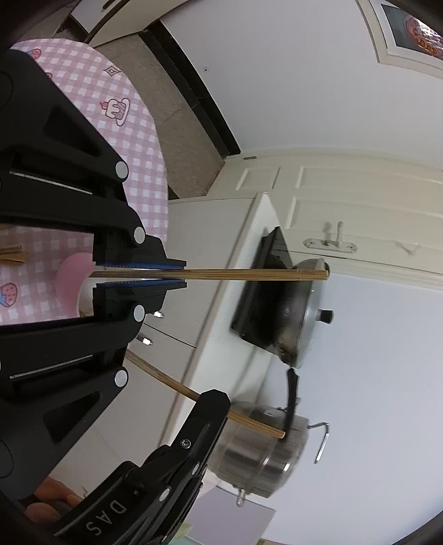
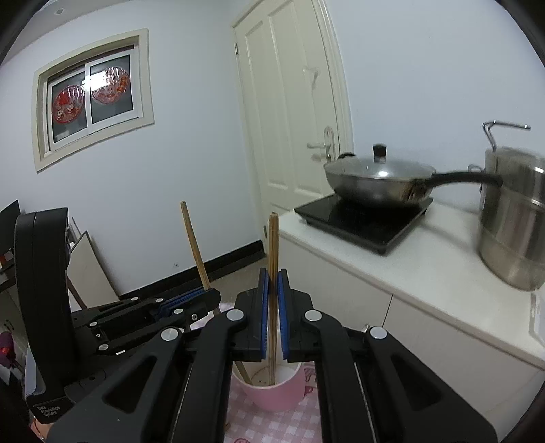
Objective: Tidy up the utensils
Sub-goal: 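Lift the chopstick with the left gripper and drop it into the pink cup, then move the open left gripper back down to the chopstick pile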
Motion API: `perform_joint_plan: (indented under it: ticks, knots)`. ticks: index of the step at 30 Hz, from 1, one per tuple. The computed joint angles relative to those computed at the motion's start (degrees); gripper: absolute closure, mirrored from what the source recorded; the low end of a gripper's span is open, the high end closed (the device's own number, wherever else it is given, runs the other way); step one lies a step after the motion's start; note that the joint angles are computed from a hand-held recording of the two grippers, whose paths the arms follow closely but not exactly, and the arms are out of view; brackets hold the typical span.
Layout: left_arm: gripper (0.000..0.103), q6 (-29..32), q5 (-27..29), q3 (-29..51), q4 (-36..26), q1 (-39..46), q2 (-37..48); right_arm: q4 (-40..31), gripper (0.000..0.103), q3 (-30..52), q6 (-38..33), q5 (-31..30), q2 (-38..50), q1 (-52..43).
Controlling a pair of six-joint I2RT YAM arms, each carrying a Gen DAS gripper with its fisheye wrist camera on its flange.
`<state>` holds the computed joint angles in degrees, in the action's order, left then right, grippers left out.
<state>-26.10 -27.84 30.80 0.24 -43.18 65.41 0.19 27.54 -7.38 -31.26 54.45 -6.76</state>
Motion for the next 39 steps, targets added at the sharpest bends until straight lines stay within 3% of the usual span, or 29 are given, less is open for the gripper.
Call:
perform_joint_plan:
  ticks: [12, 13, 16, 21, 26, 31, 39]
  knots:
    - [0.095, -0.52, 4.38, 0.77, -3.48, 0.5, 0.46, -3.6, 0.098, 0.33, -0.63, -2.52, -0.04, -3.09]
    - [0.088, -0.41, 4.85, 0.91, -3.73, 0.52, 0.39, -3.87, 0.097, 0.6, -0.84, -2.57, 0.28, -3.14]
    - [0.037, -0.91, 3.15, 0.23, -3.93, -0.93, -1.2, -5.68, 0.094, 0.85, -1.29, -3.08, -0.43, -3.69]
    - [0.037, -1.84, 1.61, 0.0, -6.39, -2.27, -4.12, -8.05, 0.079, 1.04, -1.47, -4.09, -1.94, -5.28]
    - [0.037, -3.67, -1.0, -0.37, -11.74, -4.52, -9.27, -12.15, 0.073, 0.96, -2.32, -5.5, -5.32, -7.07]
    - [0.037, -7.28, -6.26, 0.32, -23.36, -8.69, -15.61, -18.07, 0.071, 0.4, -4.24, -6.85, -10.26, -7.84]
    - [0.037, -15.78, -7.49, -1.93, -41.94, -14.01, -27.79, -28.7, 0.07, -2.52, -6.73, -7.94, -18.56, -6.65]
